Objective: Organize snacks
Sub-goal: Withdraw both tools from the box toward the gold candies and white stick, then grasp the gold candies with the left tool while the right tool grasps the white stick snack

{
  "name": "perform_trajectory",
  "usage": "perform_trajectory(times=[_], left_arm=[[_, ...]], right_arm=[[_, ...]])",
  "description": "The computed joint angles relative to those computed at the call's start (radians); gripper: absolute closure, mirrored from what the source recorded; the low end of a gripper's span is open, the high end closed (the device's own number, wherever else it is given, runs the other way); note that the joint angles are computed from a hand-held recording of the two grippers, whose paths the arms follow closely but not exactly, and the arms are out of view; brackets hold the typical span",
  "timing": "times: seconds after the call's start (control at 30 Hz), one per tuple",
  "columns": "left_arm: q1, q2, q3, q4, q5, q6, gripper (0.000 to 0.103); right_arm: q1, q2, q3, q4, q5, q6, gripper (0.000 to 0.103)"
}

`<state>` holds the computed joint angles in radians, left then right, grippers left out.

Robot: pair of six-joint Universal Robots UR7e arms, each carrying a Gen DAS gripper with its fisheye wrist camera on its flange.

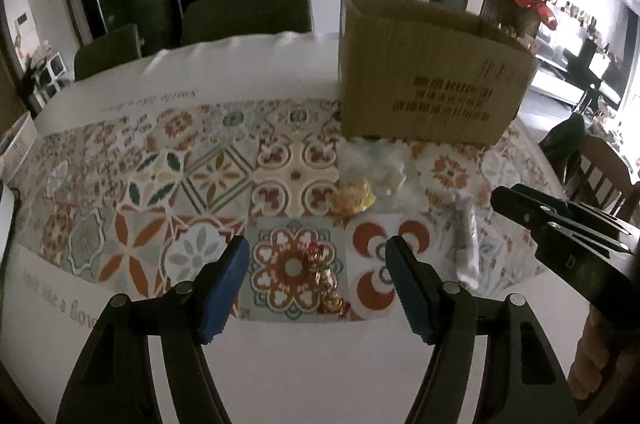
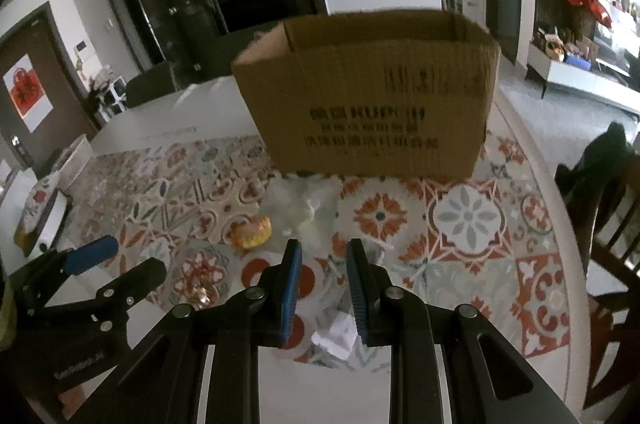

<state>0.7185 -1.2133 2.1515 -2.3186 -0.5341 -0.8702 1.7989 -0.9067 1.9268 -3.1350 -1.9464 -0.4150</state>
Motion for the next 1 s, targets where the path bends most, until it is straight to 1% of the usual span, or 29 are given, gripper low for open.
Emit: perform_trajectory(times=[0.13,0.2,0.4,0.7,0.87,1.0], left_arm=[[0.012,0.011,0.011,0.015,-0.011,-0.026,0.035],[0.023,0.019,0.011,0.023,-0.025,-0.037,0.038],[0.058,0.042,0.013,-0.027,-0.071,-0.018,0.041],[0.095,0.078,-0.008,-0.058,-0.090,0.005,0.048],[0.116,0.092,-0.018,-0.074,-0.103,0.009,0.054],[0.130,0.104,-0.024,-0.098,-0.123,0.025,0.067]], right_arm=[[-0.013,0.012,0.005,0.008,-0.006,0.011,0.079],[-0.020,0.018,0.006,0.013,-0.011,0.017,0.079],[-0.036,0.035,0.001,0.042,-0.019,0.042,0.079],[-0.051,0.067,-0.027,0.072,-0.033,0.069,0.079],[-0.048,0.086,-0.042,0.054,-0.049,0.047,0.079],[-0.046,0.097,-0.051,0.043,-0.061,0.030,0.079]])
